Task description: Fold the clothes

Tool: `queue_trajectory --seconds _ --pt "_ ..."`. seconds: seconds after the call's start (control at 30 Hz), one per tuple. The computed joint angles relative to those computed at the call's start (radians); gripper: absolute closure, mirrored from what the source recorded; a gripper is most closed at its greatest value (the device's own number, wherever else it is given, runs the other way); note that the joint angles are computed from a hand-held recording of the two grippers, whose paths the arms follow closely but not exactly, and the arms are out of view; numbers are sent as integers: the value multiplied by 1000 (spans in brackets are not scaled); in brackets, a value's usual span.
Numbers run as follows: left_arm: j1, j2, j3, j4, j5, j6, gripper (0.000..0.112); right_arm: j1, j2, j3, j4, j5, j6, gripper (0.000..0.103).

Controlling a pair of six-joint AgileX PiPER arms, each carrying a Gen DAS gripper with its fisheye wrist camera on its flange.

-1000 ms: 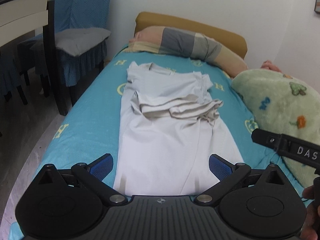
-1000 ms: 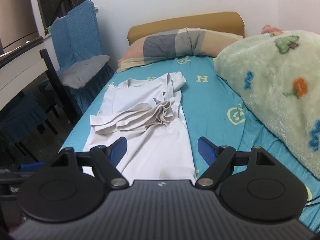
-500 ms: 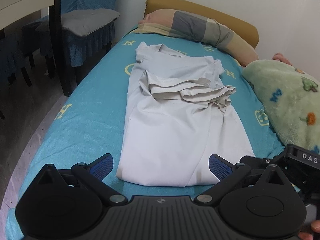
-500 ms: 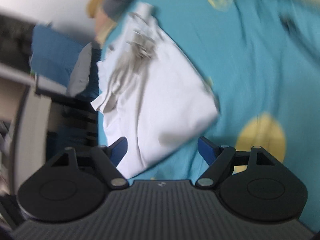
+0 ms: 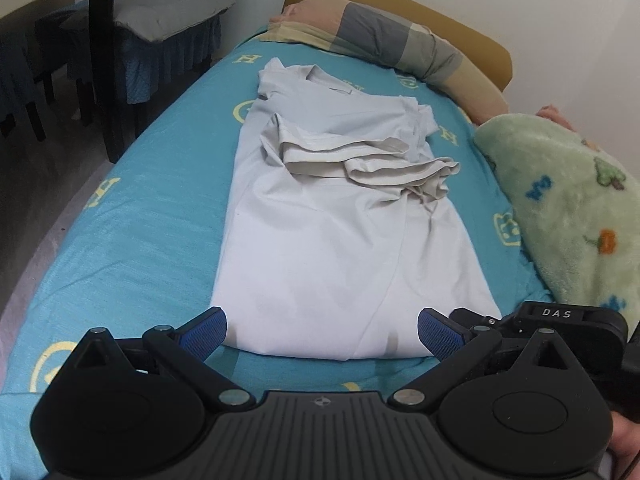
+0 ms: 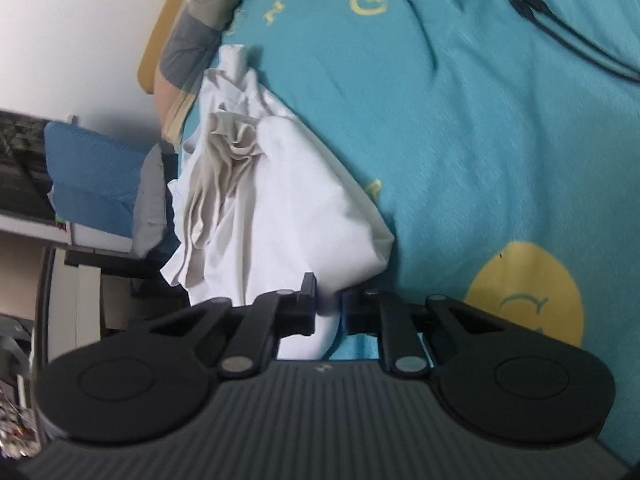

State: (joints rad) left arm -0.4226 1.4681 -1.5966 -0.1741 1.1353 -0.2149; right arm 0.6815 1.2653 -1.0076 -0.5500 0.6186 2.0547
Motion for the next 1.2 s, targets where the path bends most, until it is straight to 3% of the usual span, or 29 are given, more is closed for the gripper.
queue_trajectory --seconds 0.13,0.4,0.53,0.67,0.77,0.87,0.9,0.93,1.1,1.2 --pt "56 -1 18 -169 -2 62 10 51 5 -74 -85 83 -24 90" --pt "247 48 174 -691 40 153 11 91 -21 -108 -181 152 -84 93" --pt "276 88 243 -795 22 121 17 99 -12 -127 -208 159 -77 93" --pt "286 86 287 -762 -52 31 31 107 -25 -117 -243 161 -42 93" --pt "289 71 316 -709 -124 -51 50 112 -30 -115 -268 162 -16 93" --pt "289 46 337 -687 -194 -77 79 102 -33 -109 -271 148 -4 93" --pt "281 38 335 -670 -214 -83 96 100 -32 -108 -271 146 -2 94" --pt "274 31 333 -652 -233 -89 103 99 -31 -109 -274 147 0 94" --pt "235 -33 265 -569 -331 -89 107 100 -40 -123 -294 144 12 94" --pt "193 -41 133 -431 -290 -144 107 118 -48 -154 -326 162 18 94"
